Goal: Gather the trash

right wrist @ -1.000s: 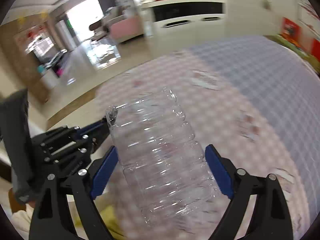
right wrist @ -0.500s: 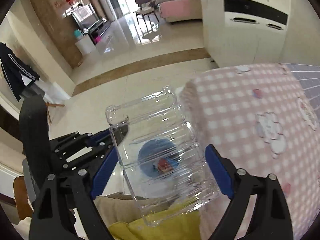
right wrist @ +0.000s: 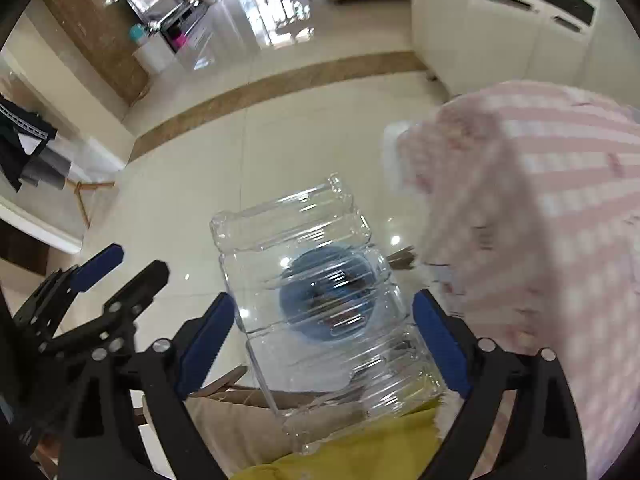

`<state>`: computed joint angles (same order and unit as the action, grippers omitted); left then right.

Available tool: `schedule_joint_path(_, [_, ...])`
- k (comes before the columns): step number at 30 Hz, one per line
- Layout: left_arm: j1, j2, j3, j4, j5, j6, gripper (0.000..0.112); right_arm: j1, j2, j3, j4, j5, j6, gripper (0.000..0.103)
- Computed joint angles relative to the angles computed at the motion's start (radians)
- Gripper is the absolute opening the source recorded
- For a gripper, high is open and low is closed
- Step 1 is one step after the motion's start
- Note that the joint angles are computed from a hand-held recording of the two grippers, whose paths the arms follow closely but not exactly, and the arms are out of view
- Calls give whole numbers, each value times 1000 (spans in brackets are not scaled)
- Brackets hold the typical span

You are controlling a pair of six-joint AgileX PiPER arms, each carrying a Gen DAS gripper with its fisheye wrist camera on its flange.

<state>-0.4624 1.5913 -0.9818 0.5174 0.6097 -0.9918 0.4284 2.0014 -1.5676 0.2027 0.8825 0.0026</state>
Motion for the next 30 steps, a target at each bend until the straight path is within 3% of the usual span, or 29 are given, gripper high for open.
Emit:
schedule_joint_path(6, [32,-48,68,14,-9,-13,66,-8,181,-187,58,141,-48,90])
schedule_joint_path(9, [30,-50,68,9,-15,-7,66,-20,195,-193,121,123,-97,90])
schedule_joint_path(11, [21,-45,59,12,-5,-13,66,-5,211,-222,86,126,-89,90])
schedule_joint_path(15, [-9,-65,61,16,1,-27,66,-6,149,-149,85,91,-117,90])
schedule_joint_path(18, [-39,-79,53,34,6,-46,66,-8,54,-59,34,46,-85,90])
schedule_joint_path(23, [-128,-103,16,118,37,-131,66,-80,-201,205,16,-112,-71,90])
schedule_joint_path(27, [-242,-106,-41,178,59,-177,66,-149,-433,388,9,-203,-59,90])
schedule_joint_path(30, [-349,-111,-85,250,104,-244,71,-179,-609,512,-89,-259,26,91])
